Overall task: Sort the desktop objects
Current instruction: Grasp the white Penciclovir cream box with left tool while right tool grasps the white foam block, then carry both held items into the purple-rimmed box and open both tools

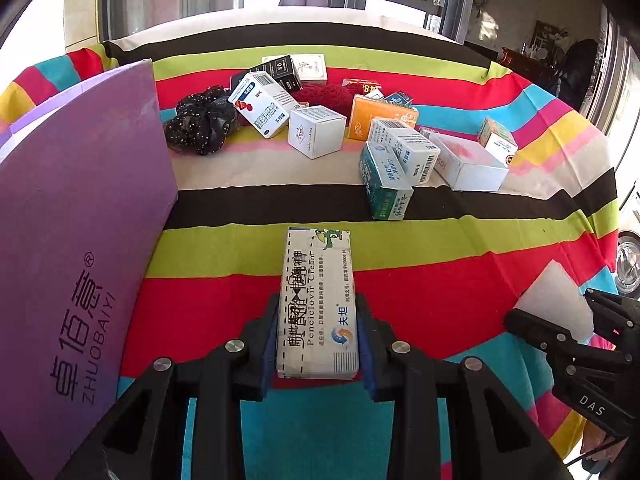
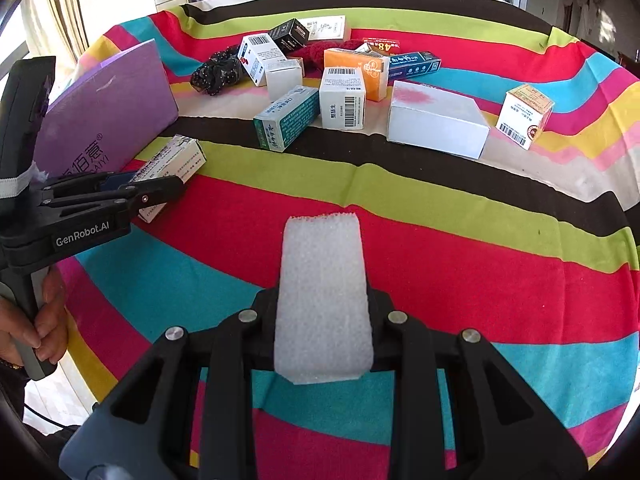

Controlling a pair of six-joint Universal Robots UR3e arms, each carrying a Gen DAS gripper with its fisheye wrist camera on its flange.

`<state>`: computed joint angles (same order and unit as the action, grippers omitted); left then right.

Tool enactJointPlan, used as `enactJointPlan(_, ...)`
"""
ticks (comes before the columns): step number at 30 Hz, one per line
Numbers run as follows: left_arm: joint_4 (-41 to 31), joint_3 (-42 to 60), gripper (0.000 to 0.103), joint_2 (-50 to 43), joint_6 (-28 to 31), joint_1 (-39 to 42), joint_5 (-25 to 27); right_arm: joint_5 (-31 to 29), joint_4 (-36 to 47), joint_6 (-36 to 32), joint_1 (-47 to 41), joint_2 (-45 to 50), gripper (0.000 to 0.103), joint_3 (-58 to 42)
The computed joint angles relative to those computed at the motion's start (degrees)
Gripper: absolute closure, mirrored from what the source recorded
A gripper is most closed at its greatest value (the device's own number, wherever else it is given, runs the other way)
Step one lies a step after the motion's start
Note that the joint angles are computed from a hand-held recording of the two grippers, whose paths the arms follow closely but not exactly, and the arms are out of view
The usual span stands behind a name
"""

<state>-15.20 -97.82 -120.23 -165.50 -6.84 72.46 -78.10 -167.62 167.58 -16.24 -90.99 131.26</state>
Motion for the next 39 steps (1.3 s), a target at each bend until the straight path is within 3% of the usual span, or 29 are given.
enactJointPlan(6,8.9,-15.0,0.069,11.6,0.0,2.0,0.4,-0.1,1.5,2.6,1.4,-4.8,0.073,1.2)
enactJointPlan(10,9.5,-22.8,0.069,22.6,1.7,6.9,-5.1,0.5,2.3,4.4,3.9,-7.3,0.073,-1.4)
enactJointPlan(17,-4.6,-32.0,0.069,48.6,9.1,28.8,-26.9,2.5,0.9,7.3,12.9,-3.6,0.073,-11.0)
enactJointPlan(21,-10.7,-34.1,0.069,58.0,9.0,40.4,-32.1,2.8,-0.5,8.9,19.7,4.4,0.072,-20.1)
enactJointPlan(29,-9.8,-32.7,0.069,54.6,7.8,51.5,-29.7,1.2,-1.5,9.0,31.9,20.1,0.072,-40.2)
enactJointPlan(39,-1.2,-25.9,0.068,38.7,4.8,48.3,-19.9,2.2,10.8,8.8,37.6,35.5,0.070,-62.4)
